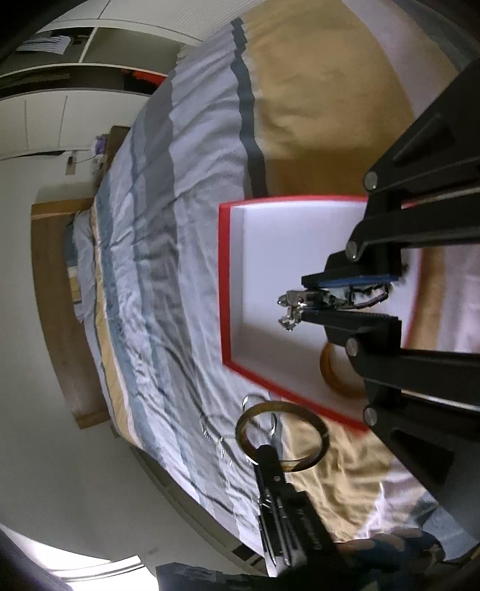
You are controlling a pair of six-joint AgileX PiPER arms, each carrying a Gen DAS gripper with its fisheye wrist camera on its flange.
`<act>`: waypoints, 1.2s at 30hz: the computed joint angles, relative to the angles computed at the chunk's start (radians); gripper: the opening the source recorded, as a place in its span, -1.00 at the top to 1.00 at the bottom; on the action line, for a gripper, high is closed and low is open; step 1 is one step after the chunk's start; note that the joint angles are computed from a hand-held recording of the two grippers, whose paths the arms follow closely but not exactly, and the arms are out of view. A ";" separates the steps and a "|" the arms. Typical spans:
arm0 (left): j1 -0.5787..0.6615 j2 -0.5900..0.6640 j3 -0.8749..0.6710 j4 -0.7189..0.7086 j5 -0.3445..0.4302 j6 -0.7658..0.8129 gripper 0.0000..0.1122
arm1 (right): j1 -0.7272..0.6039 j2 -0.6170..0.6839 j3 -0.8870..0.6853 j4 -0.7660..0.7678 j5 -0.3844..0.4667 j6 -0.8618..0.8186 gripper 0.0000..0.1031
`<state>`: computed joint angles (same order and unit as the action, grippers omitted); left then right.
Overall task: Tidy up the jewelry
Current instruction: 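Carry the dark bangle and charm bracelet into the red box and release both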
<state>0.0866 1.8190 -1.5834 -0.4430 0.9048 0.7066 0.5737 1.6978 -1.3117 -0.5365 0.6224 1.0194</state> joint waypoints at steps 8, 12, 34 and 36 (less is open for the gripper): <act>-0.137 0.153 -0.091 0.141 -0.061 -0.140 0.85 | -0.125 0.141 -0.079 0.173 -0.054 -0.226 0.80; -0.174 0.236 -0.165 0.227 -0.079 -0.224 0.85 | -0.157 0.198 -0.131 0.256 -0.036 -0.328 0.80; -0.164 0.294 -0.178 0.199 -0.075 -0.200 0.80 | -0.140 0.264 -0.197 0.180 0.051 -0.328 0.49; -0.164 0.279 -0.159 0.192 -0.080 -0.187 0.79 | -0.136 0.252 -0.188 0.171 0.058 -0.316 0.48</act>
<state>-0.0775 2.0979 -1.7428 -0.2513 0.8251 0.5197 0.4374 1.9496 -1.4996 -0.3659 0.6805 0.7035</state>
